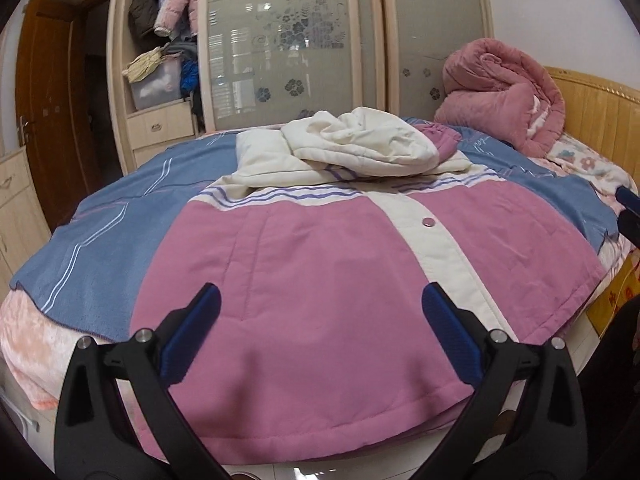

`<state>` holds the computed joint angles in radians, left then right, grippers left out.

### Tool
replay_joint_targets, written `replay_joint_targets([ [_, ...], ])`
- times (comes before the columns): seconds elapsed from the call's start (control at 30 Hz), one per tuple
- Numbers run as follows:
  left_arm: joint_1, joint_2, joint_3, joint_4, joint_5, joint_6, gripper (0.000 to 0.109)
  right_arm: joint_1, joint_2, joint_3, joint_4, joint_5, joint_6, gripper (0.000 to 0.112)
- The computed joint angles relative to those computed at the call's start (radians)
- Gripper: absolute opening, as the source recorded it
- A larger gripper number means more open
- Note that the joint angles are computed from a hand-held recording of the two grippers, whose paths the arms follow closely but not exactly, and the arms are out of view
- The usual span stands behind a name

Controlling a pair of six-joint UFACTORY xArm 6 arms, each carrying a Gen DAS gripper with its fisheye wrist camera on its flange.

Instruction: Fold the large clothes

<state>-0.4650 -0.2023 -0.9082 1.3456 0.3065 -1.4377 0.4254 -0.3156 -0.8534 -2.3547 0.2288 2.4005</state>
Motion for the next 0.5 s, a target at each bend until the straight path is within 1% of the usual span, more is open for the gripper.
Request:
replay_joint_targets([
  [0.07,-0.005,0.006,-0.005,0.013,-0.004,0.013,0.101,0.008,0.005,-0.001,0.005,0.003,-0.019,0.102],
  [0.13,0.003,0.008,-0.003,0.018,-0.022,0.014,0.101,0.016,0.011,0.000,0.038,0.013,-0.074,0.102],
  [0.33,0.025,0.007,0.006,-0.019,-0.035,0.036,0.101,0.022,0.015,0.007,0.096,0.024,-0.142,0.102],
  [0.5,0.024,-0.002,0.010,0.027,-0.020,-0.001,0.101,0.013,0.032,-0.002,0.140,0.021,-0.189,0.102],
])
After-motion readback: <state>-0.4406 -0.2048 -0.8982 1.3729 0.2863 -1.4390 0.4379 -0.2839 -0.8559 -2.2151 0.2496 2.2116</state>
